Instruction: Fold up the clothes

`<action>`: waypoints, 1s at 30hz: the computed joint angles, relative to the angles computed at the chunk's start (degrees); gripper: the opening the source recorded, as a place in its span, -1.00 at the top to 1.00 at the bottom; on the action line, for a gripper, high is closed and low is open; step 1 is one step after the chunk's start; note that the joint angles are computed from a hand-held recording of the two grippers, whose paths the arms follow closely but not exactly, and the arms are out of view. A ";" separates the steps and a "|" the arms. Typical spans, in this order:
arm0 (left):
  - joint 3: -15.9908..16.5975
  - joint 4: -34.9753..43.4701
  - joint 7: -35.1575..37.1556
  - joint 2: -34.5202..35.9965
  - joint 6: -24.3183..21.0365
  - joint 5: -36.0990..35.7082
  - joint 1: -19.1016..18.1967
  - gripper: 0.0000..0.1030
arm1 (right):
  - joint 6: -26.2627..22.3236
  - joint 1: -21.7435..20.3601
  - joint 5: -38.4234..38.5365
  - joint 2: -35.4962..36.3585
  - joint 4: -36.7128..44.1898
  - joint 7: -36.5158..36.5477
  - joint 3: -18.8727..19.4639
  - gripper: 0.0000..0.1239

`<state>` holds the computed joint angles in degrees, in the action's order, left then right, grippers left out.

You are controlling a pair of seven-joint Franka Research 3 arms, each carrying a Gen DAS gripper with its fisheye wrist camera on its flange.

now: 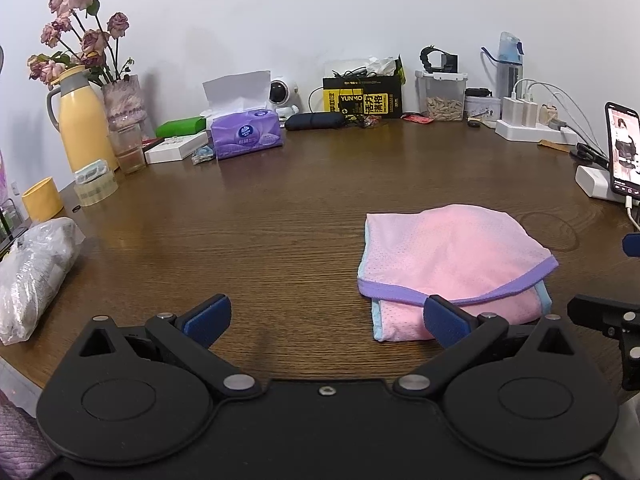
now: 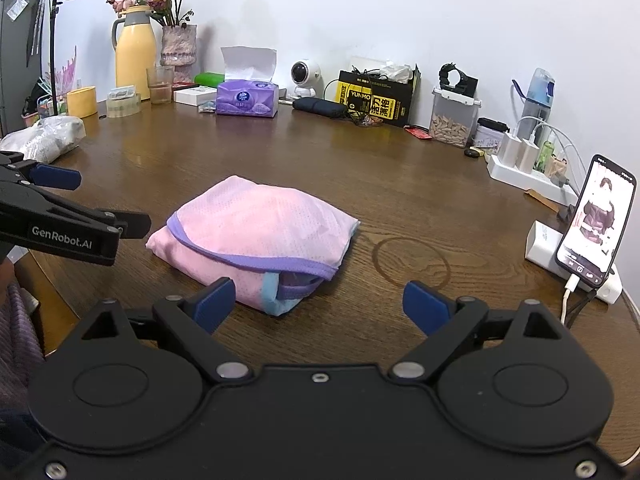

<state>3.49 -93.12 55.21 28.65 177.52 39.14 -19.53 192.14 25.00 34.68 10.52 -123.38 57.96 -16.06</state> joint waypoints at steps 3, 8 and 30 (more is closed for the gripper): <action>-0.23 -0.08 0.34 -0.02 -0.27 -0.17 0.11 -1.00 | -0.31 1.13 0.34 -0.01 0.00 -0.29 -1.19 -0.52; -0.45 0.10 0.49 -0.01 -0.40 -0.44 0.28 -1.00 | -0.25 0.84 -0.04 -0.18 -0.15 -0.33 -0.99 -0.53; -0.83 0.01 1.26 -0.02 -0.88 -0.97 0.35 -1.00 | -0.88 5.47 0.29 0.49 0.13 -0.41 -5.64 -0.53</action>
